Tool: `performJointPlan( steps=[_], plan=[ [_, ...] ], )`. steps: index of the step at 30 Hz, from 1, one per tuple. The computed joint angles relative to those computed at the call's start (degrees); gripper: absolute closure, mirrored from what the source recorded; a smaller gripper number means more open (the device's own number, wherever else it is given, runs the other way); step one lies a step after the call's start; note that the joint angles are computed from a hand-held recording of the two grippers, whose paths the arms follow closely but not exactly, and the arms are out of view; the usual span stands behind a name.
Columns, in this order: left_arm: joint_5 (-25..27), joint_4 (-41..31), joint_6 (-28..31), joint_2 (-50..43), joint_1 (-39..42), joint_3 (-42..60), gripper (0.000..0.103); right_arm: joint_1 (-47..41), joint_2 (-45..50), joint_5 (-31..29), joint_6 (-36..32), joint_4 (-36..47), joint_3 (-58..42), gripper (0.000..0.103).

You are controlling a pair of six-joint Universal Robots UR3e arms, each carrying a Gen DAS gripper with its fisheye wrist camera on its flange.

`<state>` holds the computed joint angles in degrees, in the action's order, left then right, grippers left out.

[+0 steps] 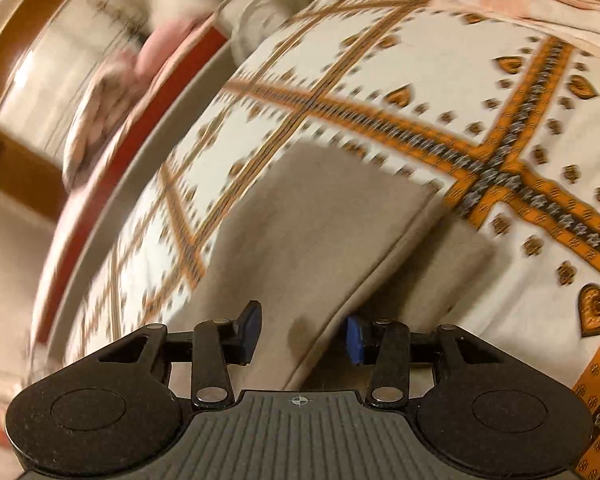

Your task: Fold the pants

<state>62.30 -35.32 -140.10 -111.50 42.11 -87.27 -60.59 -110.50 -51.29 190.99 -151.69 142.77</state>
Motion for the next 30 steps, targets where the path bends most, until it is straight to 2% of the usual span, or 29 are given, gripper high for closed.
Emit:
performJointPlan(
  steps=[2,3,4,6,8,10,13,15,16,17,18,19,20,21,23,26,29,30],
  plan=[
    [-0.33,0.60,-1.33,0.09,0.19,-0.05,0.028,1.32,1.19,-4.36,3.95,-6.05,-0.10,0.060],
    [-0.73,1.33,-2.44,0.06,0.47,-0.04,0.033,1.12,0.63,-4.49,4.10,-6.35,-0.19,0.074],
    [-1.27,1.93,-3.40,-0.05,0.83,0.02,0.036,1.76,1.70,-4.04,2.82,-6.30,-1.77,0.097],
    [-1.60,1.47,-4.14,-0.70,1.22,0.86,0.039,5.92,4.40,-5.14,-0.56,-7.23,-6.79,0.097],
    [-0.33,2.53,-3.03,-1.02,0.49,0.53,0.039,7.86,4.68,-2.92,-0.12,-9.96,-10.26,0.098],
    [1.07,4.18,-2.37,-0.91,-0.42,-0.36,0.036,6.77,3.56,1.76,4.42,-15.74,-11.52,0.098],
    [1.70,4.50,-2.35,-0.78,-0.87,-0.57,0.032,3.82,1.52,5.27,12.24,-25.95,-9.29,0.098],
    [1.23,4.12,-2.28,-0.77,-0.61,-0.49,0.031,1.21,-2.20,3.68,11.74,-27.05,-3.30,0.098],
    [0.95,4.03,-2.11,-0.73,-0.45,-0.53,0.031,2.21,-1.46,0.10,10.25,-25.61,-1.60,0.098],
    [0.86,3.97,-1.85,-0.73,-0.35,-0.56,0.031,3.65,1.24,-4.32,7.62,-19.38,-1.16,0.097],
    [0.93,4.08,-1.51,-0.69,-0.35,-0.74,0.031,3.59,4.89,-5.08,4.99,-9.29,-3.11,0.097],
    [0.94,4.23,-1.12,-0.58,-0.36,-1.02,0.031,1.30,6.49,-3.79,4.48,-2.33,-2.67,0.098],
    [0.92,4.49,-0.71,-0.50,-0.37,-1.25,0.031,-3.39,5.68,1.62,4.13,-0.17,-0.42,0.098],
    [0.94,4.39,-0.30,-0.46,-0.39,-1.28,0.030,-5.67,3.62,3.30,4.37,0.09,0.27,0.097],
    [0.82,4.08,-0.37,-0.52,-0.34,-1.09,0.030,-5.09,1.63,1.81,2.37,-3.02,0.27,0.097],
    [1.24,4.44,-0.83,-0.38,-0.60,-1.33,0.029,-4.05,3.42,1.37,1.63,-0.59,-0.16,0.098],
    [1.24,4.58,-0.22,-0.42,-0.64,-1.47,0.029,-6.66,0.56,3.62,0.86,2.34,0.57,0.098],
    [1.03,4.40,-0.19,-0.45,-0.50,-1.36,0.029,-7.98,0.90,6.14,-1.12,1.79,0.34,0.098]
  ],
)
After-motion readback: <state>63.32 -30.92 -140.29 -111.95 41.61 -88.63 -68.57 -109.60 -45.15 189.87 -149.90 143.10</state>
